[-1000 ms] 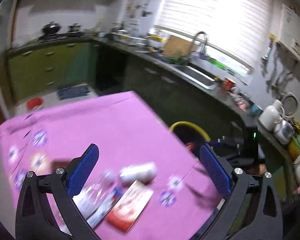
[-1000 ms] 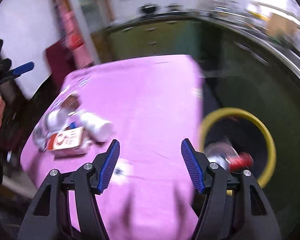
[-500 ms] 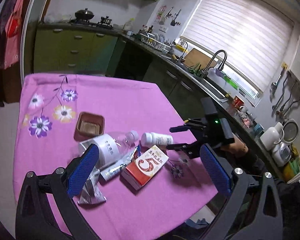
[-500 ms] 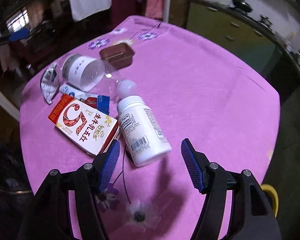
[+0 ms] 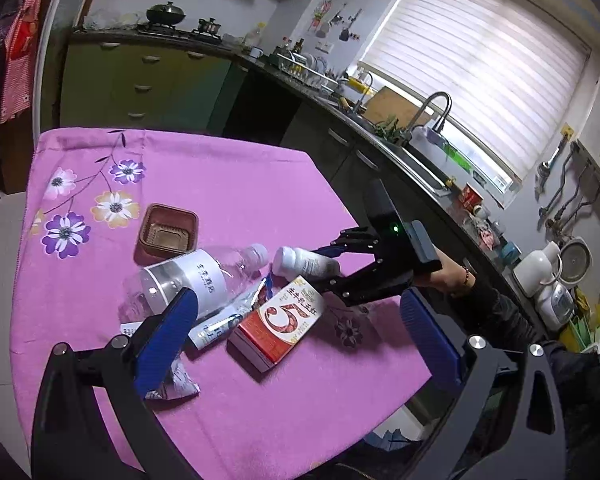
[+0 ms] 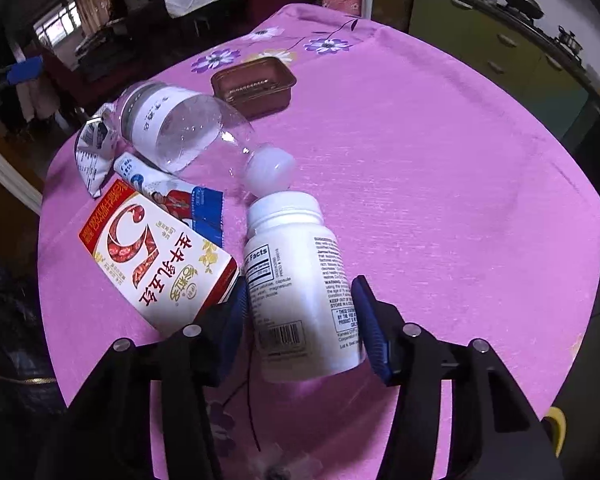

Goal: Collect trash
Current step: 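Grasp the white pill bottle with the right tool, then carry the white pill bottle over the bin and release it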

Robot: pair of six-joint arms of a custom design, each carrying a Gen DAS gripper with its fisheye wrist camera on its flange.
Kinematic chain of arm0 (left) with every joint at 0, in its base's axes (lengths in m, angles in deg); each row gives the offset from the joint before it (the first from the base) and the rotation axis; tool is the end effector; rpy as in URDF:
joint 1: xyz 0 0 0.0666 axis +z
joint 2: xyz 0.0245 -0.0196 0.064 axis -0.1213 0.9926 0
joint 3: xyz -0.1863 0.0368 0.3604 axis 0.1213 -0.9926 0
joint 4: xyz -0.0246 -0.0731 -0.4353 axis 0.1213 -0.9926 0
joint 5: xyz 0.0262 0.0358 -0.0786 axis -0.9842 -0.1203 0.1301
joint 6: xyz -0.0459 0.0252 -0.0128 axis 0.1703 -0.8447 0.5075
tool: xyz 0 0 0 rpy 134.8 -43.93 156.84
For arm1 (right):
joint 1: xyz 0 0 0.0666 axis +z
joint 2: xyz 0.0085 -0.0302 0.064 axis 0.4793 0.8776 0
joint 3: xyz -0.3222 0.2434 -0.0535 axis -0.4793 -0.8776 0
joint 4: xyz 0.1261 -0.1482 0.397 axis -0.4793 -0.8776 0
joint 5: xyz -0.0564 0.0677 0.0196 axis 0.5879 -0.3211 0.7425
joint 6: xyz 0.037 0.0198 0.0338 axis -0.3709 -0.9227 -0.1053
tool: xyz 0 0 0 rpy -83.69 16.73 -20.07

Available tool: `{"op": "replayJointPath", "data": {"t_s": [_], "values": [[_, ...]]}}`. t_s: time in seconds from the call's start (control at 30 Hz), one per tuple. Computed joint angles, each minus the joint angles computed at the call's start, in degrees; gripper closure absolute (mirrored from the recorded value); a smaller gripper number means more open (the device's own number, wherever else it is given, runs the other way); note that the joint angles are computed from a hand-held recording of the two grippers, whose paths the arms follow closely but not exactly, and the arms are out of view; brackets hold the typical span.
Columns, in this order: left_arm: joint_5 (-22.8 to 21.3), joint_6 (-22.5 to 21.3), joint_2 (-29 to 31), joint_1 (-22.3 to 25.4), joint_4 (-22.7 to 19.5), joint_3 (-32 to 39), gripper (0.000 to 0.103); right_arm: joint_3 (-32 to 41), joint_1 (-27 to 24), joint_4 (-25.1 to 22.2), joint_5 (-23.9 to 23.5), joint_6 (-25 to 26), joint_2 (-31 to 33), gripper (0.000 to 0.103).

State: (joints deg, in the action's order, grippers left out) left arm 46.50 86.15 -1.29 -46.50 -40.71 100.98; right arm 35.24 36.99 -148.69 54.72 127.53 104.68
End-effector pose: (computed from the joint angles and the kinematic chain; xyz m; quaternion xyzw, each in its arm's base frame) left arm 0.2775 -0.2196 0.4829 -0.0633 0.8844 -0.2176 0.4081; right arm 0.5171 0.0913 0.3955 -0.5776 0.7799 0.1636 0.1770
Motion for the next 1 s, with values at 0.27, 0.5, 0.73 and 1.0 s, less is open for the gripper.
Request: {"op": "replayJointPath", "data": {"t_s": [0.27,0.5,0.73,1.0], "values": [[2.8,-5.0,1.6,-0.9,-0.5,0.9,0.007,-1.7,-3.8,-0.5,-2.4,-3.5,-1.9,0.054],[5.2,-12.3,4.5,0.9,-3.6,3.5,0.007,-0.9,-10.3,-0.3,-6.9,-7.9,-3.6,0.056],[9.4,-15.1,7.5,5.4,-5.9,5.6,0.007,4.4,-19.8,3.2,-7.4,-16.0,-1.7,0.056],[10.3,-17.3,9.6,5.7,-6.6,7.3,0.007,8.4,-26.7,7.3,-0.7,-21.3,3.5,0.056]]}}
